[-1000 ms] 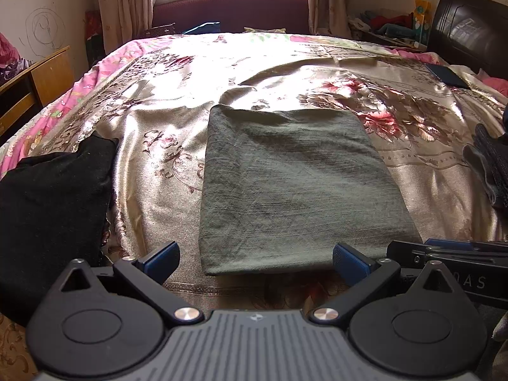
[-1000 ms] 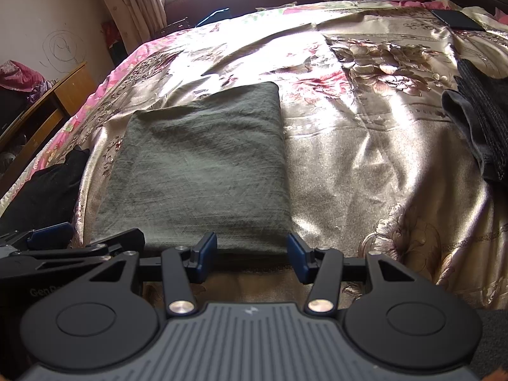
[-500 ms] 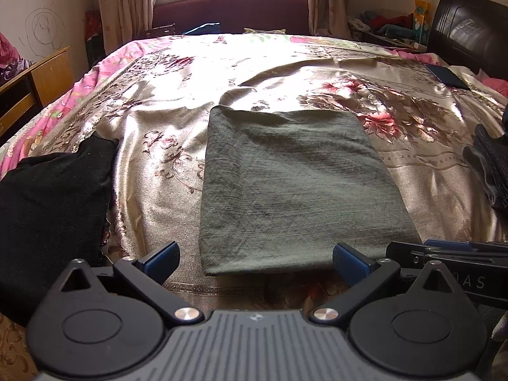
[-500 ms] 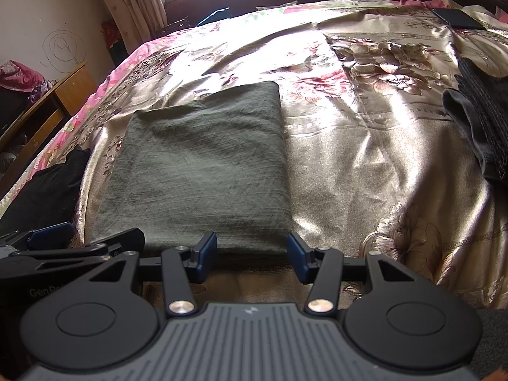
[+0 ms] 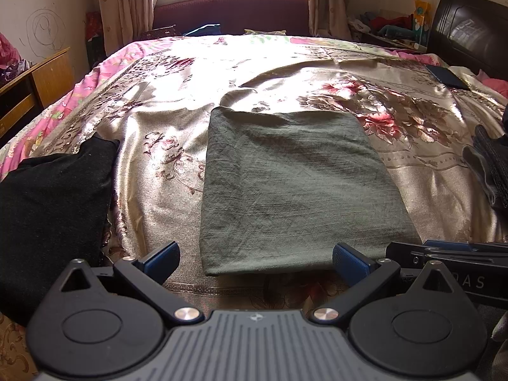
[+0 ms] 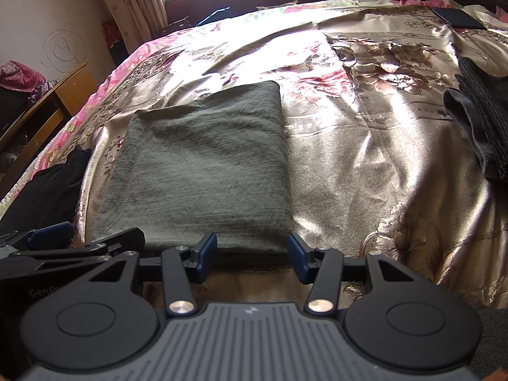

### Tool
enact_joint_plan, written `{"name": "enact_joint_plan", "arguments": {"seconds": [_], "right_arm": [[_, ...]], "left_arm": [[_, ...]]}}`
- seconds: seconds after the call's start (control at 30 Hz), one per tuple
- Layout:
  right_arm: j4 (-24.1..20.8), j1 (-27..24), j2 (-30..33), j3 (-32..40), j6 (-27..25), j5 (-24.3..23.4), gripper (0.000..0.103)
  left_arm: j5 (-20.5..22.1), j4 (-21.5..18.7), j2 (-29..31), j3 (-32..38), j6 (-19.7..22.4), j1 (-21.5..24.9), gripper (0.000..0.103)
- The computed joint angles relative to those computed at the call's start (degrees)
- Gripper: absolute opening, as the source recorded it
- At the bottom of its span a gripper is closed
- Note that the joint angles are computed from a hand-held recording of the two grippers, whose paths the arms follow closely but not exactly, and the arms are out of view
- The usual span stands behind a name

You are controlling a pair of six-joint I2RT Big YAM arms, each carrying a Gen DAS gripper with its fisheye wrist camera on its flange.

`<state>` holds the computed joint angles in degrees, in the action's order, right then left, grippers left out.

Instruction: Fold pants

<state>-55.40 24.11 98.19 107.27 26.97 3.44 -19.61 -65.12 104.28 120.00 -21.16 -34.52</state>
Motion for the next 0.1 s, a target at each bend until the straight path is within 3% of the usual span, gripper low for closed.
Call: {"name": "enact_joint_plan", "arguments": {"seconds": [0.1], "right_arm": [[0.0, 0.0, 0.0, 0.0, 0.0, 0.0, 0.05]], "left_arm": [[0.0, 0.1, 0.0, 0.0, 0.0, 0.0, 0.103]]}}
